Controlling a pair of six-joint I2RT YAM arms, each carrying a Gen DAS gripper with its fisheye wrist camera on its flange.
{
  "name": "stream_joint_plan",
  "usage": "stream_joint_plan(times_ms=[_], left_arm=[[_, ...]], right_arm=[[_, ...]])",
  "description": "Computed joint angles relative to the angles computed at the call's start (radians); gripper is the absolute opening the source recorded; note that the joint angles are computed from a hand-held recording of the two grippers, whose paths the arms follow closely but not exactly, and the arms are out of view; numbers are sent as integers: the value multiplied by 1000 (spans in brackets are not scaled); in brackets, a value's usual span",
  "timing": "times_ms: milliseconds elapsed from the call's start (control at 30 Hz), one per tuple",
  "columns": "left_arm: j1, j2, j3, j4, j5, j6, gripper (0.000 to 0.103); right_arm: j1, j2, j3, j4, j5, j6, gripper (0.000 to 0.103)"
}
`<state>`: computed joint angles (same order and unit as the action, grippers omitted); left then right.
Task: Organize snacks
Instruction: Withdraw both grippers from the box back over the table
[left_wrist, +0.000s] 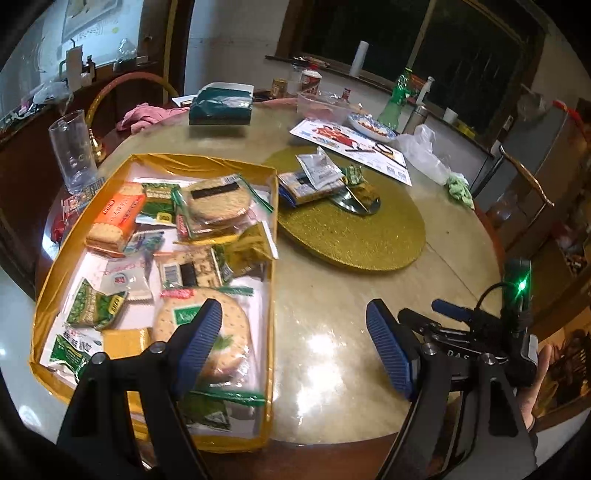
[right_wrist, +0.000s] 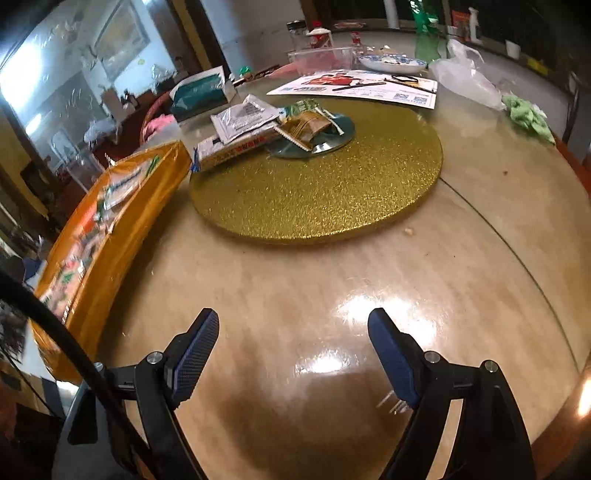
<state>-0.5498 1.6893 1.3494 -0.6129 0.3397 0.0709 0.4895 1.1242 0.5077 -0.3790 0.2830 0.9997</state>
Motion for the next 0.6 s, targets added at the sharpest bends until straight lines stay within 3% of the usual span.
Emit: stream_joint_plan(times_ms=[167, 333, 600], left_arm=[[-14, -17, -43, 3, -11, -13, 81], [-19, -38, -75, 24, -26, -7, 81], [12, -28, -91, 32, 23, 7, 81]], right_arm=[[-9, 14, -2, -8, 6, -1, 83], [18, 177, 115, -132, 96, 0, 87], [-57, 219, 144, -137, 48, -12, 98]])
